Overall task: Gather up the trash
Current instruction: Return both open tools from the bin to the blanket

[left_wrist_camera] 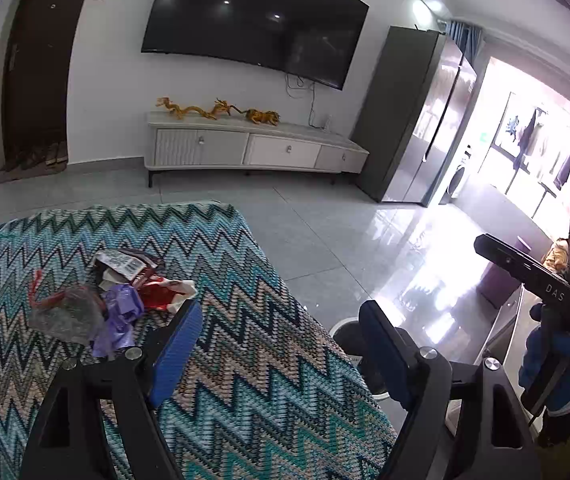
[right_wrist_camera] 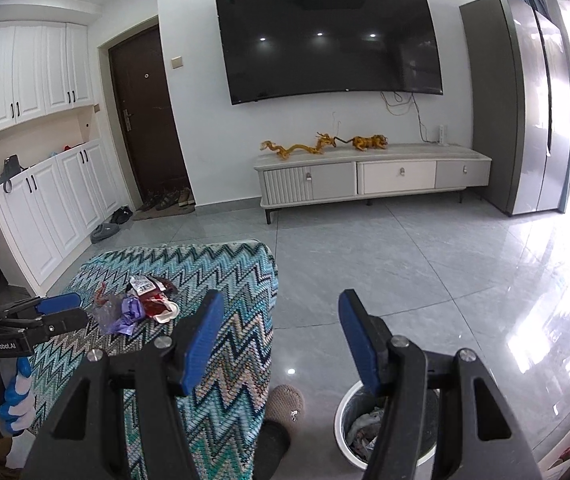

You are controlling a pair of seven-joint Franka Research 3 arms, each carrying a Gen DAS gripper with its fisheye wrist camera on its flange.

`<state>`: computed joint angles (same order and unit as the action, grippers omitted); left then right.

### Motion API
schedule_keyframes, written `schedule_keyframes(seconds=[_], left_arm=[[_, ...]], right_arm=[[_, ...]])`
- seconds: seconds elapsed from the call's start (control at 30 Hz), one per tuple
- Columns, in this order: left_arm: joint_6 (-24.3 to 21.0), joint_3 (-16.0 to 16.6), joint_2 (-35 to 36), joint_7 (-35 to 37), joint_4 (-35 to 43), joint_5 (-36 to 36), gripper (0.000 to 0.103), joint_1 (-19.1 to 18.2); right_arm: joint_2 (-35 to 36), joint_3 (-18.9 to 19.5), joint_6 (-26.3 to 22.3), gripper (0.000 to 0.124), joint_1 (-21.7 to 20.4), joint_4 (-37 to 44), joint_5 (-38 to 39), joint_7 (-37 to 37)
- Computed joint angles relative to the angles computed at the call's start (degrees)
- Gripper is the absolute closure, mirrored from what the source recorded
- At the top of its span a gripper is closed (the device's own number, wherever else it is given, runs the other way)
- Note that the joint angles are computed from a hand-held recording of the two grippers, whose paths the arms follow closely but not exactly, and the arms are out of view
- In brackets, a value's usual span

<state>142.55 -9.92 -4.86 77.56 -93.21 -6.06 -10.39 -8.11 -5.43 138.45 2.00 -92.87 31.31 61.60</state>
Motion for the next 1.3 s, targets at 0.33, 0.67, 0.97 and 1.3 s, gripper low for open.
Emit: schedule_keyframes(seconds=[0.33,0.67,0.97,1.3], left_arm=[[1.2,3.8,-6.2,-4.9,-5.4,4.1,0.017,4.9],[-5.2,5.2,0.0,-11.0,-1.4,6.8,0.017,9.3],[-11.3,4.0,11.0,-16.0,7.7,7.2,0.018,10.6],[-15.2,3.2,18.6,-16.9,12.0,5.8,0.037,12.7]], right_arm=[[0.9,1.2,-0.2,0.066,2.6,3.1,1.9,-2.7],[10.5,3.4,-4.9,0.066,2.9,10.5,3.5,-3.4],[22.7,6.2,-10.2,0.066,2.0,21.5,1.3,-1.7],[36.8,9.6,-17.8,0.066,2.5,37.6,-2.3,1.2]])
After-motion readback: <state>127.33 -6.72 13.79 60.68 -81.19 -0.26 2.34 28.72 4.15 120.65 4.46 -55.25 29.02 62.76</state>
